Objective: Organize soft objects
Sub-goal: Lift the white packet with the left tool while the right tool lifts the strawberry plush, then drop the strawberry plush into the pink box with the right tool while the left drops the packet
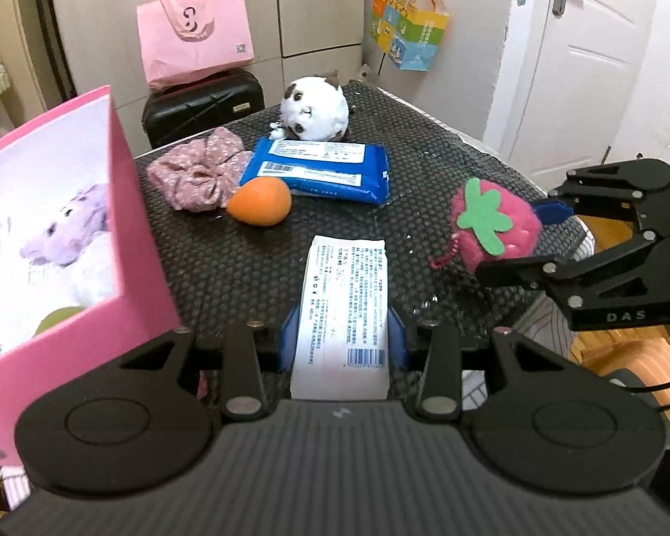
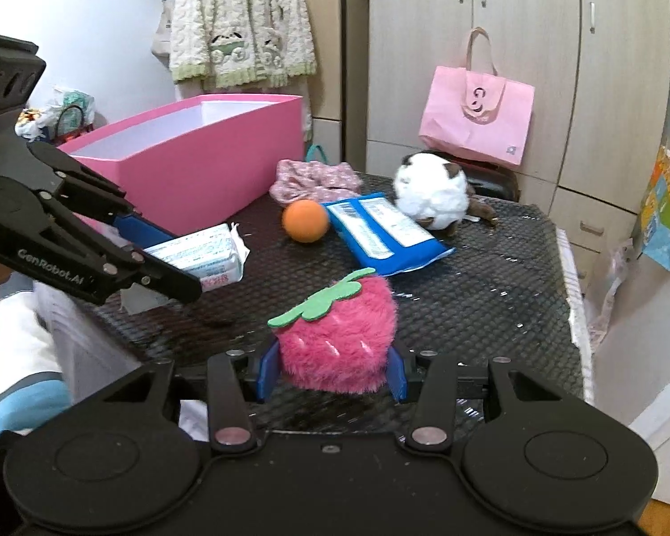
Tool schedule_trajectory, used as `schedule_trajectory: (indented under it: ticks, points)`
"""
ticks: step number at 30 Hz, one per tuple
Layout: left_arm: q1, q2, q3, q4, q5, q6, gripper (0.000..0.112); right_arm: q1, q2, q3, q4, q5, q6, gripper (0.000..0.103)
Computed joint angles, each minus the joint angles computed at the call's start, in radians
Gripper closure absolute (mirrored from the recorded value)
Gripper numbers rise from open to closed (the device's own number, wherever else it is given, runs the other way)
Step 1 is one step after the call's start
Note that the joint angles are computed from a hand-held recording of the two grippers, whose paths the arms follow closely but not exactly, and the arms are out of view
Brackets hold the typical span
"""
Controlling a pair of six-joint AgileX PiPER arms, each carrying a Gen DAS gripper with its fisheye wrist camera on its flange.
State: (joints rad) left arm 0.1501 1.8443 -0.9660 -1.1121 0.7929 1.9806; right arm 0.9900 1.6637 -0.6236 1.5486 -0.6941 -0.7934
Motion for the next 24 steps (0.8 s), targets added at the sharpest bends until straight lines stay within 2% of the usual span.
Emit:
schedule_trajectory:
  ticks: [5,10,14,17,21,24]
  points:
    - [0.078,-0.035,0.008,0.063,0.043,-0.011,0.073,0.057,-0.024,-0.025,0.043,0.011,-0.031,0.051]
    - [0.179,-0.051,-0.031,0.174,0.133,-0.076,0.073,0.082,-0.048,-0.061,0.046,0.053,-0.058,0.051]
    - [0.263,-0.062,-0.066,0.235,0.211,-0.107,0.073,0.057,-0.040,-0.095,0.002,0.132,-0.040,0.051]
    - [0.317,-0.050,-0.129,0.294,0.298,-0.163,0.073,0.031,-0.014,-0.132,-0.049,0.193,-0.016,0.051]
    - [0.377,-0.044,-0.194,0.300,0.366,-0.166,0.073,-0.009,0.022,-0.205,-0.122,0.268,-0.007,0.051]
    - [0.407,-0.033,-0.251,0.277,0.408,-0.166,0.073,-0.032,0.047,-0.285,-0.071,0.291,-0.107,0.051]
